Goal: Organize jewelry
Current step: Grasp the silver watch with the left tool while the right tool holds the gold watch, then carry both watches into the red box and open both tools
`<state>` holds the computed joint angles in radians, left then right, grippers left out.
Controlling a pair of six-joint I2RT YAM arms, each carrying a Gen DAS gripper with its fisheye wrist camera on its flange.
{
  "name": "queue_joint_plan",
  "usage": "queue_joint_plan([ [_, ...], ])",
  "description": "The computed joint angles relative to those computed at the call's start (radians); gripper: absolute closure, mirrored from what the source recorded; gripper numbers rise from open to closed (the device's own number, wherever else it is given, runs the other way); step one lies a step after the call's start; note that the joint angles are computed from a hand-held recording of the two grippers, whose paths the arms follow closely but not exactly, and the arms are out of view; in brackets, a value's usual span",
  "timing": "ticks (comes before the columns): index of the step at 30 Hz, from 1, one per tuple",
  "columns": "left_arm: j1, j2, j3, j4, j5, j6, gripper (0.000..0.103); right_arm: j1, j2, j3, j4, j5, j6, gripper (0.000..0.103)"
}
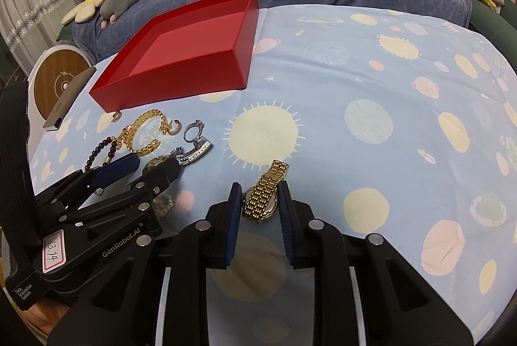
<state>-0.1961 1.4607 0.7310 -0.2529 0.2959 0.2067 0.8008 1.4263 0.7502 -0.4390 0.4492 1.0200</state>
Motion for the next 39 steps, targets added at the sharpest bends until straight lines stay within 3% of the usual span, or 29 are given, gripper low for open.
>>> queue_joint_plan([
  [2, -0.009, 0.000, 0.004, -0.010, 0.011, 0.006, 0.080, -0.002, 0.002, 0.001, 0.001, -0.001, -0.002, 0.081],
  [5, -0.024, -0.010, 0.000, -0.016, -0.001, 0.009, 0.087, -0.002, 0.002, 0.002, 0.000, 0.001, -0.001, 0.081],
  [15, 0.015, -0.038, 0.034, -0.103, 0.069, -0.007, 0.089, 0.012, -0.016, 0.021, -0.020, 0.017, 0.003, 0.081],
  [39, 0.143, -0.235, 0.085, -0.288, 0.194, 0.052, 0.096, 0.140, -0.025, 0.179, -0.215, 0.155, 0.080, 0.081],
])
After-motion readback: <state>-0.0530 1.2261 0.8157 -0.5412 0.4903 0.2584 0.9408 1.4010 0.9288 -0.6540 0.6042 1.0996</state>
